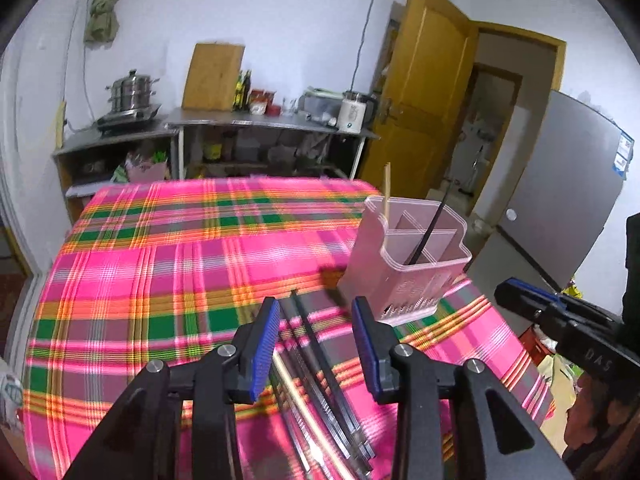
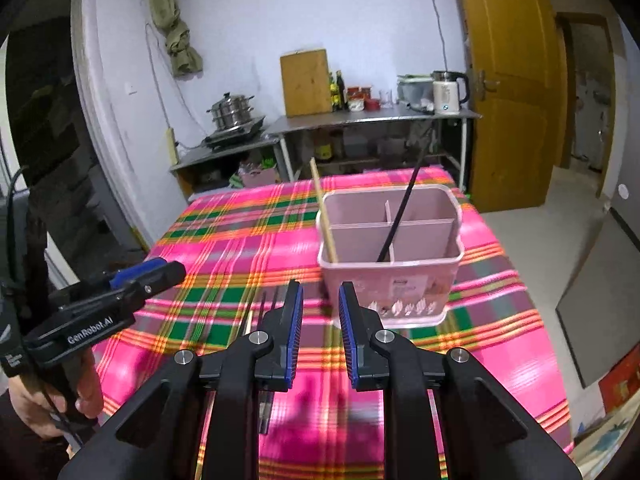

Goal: Organize utensils
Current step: 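Move both open tools back down to the remaining chopsticks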

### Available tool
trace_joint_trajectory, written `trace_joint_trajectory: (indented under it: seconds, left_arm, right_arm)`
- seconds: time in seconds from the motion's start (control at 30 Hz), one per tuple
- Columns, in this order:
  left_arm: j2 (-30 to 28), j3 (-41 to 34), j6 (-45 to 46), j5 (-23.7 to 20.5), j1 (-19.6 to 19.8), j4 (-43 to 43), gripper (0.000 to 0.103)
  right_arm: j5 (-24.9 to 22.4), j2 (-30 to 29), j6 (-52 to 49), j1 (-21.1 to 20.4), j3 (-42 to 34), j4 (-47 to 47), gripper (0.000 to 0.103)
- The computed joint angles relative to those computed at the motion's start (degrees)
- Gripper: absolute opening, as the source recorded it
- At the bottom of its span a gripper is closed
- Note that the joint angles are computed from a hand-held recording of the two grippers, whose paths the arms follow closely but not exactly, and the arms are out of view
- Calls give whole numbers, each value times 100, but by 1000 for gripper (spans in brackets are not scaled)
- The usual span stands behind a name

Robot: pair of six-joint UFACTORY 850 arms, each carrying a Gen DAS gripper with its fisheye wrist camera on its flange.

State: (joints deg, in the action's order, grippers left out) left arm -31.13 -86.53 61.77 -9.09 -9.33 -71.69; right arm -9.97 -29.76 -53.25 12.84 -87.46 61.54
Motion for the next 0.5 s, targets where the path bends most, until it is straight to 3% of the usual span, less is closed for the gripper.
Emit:
trace_joint_trajectory:
  seconds: [0.13,0.5]
  left_arm:
    - [-45,208,-50,-40,102,-68,37]
    - [-691,31,-2499,-221,141,2318,37]
  right_arm:
    - [-167,-116,-142,25,23,137,19]
    - [-495,-608,835,156,-287,-877,19]
